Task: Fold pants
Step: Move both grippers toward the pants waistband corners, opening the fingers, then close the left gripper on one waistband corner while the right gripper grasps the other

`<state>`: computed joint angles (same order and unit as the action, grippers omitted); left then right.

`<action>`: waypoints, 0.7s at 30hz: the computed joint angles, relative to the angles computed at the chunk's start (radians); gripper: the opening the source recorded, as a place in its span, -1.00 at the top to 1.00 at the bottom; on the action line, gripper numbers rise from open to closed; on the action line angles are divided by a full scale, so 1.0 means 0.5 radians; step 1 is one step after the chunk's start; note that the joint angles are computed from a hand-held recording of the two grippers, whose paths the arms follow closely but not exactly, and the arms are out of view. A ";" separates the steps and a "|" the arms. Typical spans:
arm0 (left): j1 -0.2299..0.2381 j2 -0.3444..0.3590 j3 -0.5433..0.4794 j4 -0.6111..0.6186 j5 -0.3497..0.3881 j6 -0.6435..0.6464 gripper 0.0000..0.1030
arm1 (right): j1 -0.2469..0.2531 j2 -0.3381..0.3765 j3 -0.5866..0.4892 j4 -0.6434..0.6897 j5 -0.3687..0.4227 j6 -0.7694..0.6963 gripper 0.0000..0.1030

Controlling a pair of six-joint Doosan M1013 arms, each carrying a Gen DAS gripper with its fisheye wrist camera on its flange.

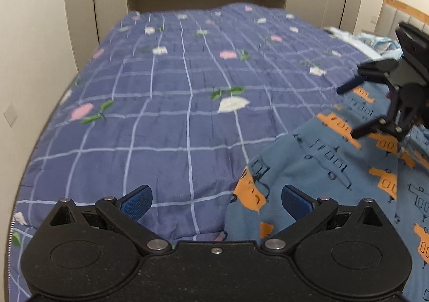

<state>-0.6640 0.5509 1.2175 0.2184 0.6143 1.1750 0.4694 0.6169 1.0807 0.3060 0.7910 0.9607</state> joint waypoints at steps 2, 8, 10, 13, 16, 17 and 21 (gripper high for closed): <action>0.024 0.022 -0.026 -0.160 0.041 0.124 -0.95 | -0.001 0.055 -0.085 -0.047 0.077 -0.001 -1.00; 0.107 0.052 -0.057 -0.658 0.129 0.365 -0.44 | -0.038 0.182 -0.280 0.078 0.345 0.010 -0.74; 0.127 0.043 -0.035 -0.826 0.098 0.417 -0.37 | -0.040 0.183 -0.276 0.085 0.339 0.008 -0.68; 0.130 0.044 -0.040 -0.869 0.106 0.410 -0.19 | -0.038 0.174 -0.266 0.085 0.346 -0.007 -0.62; 0.117 0.063 -0.083 -0.800 0.162 0.368 -0.17 | -0.029 0.182 -0.287 0.056 0.366 0.015 -0.55; 0.114 0.068 -0.095 -0.779 0.180 0.351 -0.17 | -0.028 0.185 -0.294 0.056 0.375 0.017 -0.48; 0.103 0.091 -0.151 -0.715 0.267 0.310 0.15 | -0.019 0.184 -0.300 0.045 0.386 0.028 -0.14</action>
